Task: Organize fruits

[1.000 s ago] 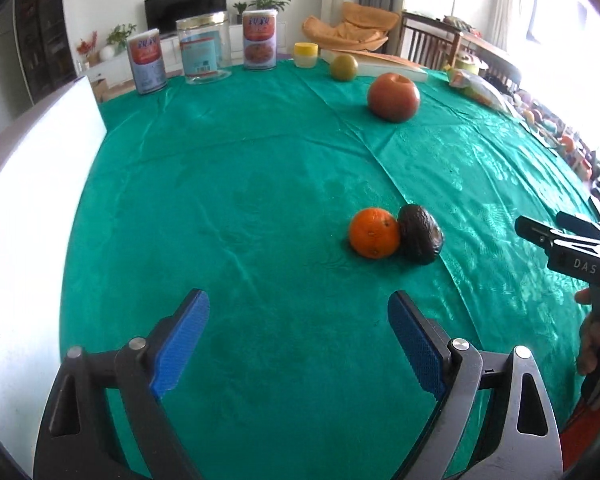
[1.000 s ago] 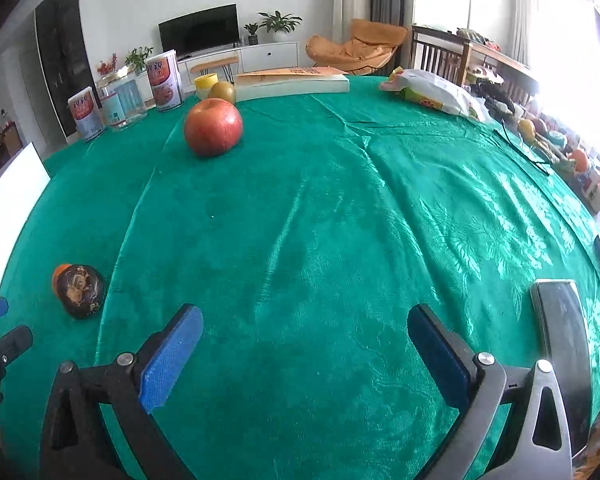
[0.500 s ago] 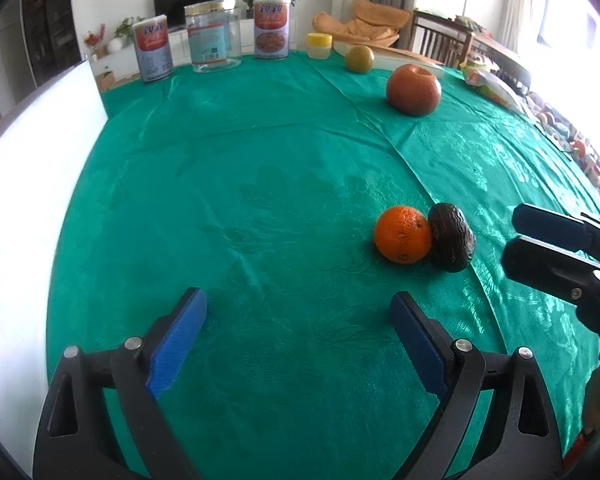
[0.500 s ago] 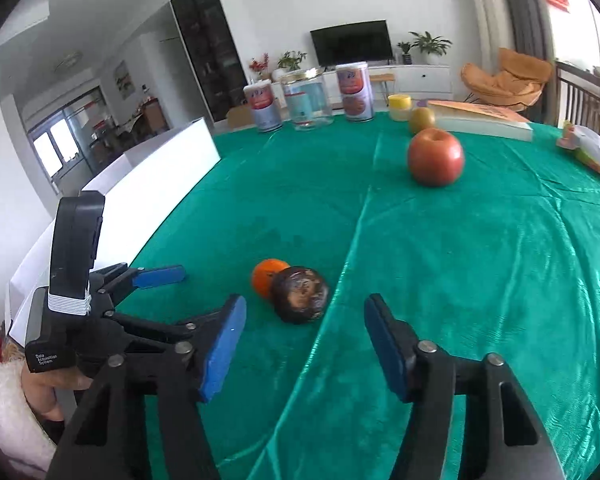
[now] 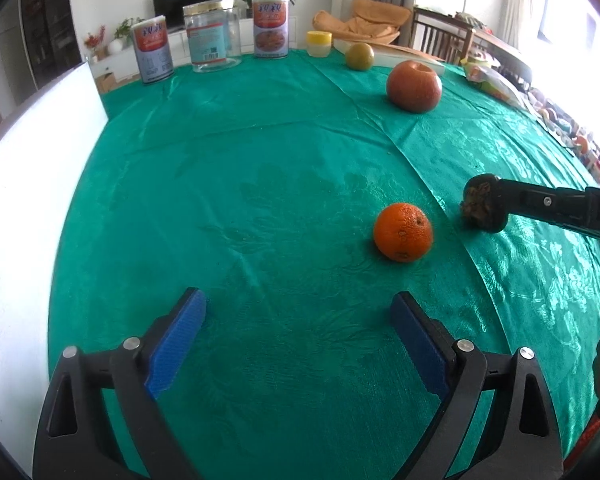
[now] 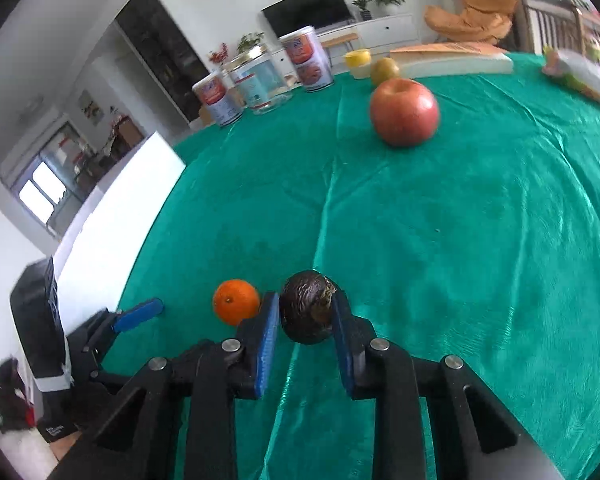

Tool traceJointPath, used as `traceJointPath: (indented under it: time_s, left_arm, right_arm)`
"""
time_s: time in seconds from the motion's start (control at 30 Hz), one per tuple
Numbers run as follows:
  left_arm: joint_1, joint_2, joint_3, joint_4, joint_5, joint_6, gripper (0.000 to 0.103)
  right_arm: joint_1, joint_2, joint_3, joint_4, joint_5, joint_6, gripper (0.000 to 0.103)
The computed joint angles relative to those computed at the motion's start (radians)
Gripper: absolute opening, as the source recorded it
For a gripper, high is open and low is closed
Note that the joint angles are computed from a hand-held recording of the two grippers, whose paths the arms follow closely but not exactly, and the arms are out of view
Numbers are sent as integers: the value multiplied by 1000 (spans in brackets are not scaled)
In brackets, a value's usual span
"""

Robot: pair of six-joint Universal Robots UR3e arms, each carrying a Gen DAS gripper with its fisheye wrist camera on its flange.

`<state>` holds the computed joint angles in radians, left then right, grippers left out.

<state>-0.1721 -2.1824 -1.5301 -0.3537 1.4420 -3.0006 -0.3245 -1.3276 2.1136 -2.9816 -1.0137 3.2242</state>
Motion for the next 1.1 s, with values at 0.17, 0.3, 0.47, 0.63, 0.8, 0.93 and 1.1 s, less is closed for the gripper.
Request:
traceJointPath:
  time_s: [0.17,0.3,0.47,0.63,0.8,0.93,1.1]
  left_arm:
    - [0,0,0,0,0,0,95]
    - [1,1,-1,0,0,0,95]
    - [0,2,-1,-1,0,1,96]
    - [1,2,-2,-1,-1,2,96]
    - [1,2,-3,-1,-1,2,96]
    - [0,2,-3,-1,0,3,97]
    - [0,3,-4,-1,0,3,97]
  right_arm:
    - [-152,-90,119,-22,39,44,28]
    - [-215,-155,195,-40,-2,53,28]
    - [-108,-229,235,-34,-237,-10,33]
    - [76,-174,171,-56,-483,-55,52]
    - [147,-120,137,-62,-581,-70,56]
    - [134,-117,140,-63,-570,-69,67]
    - [140,-109,131,-57,-571,-67,75]
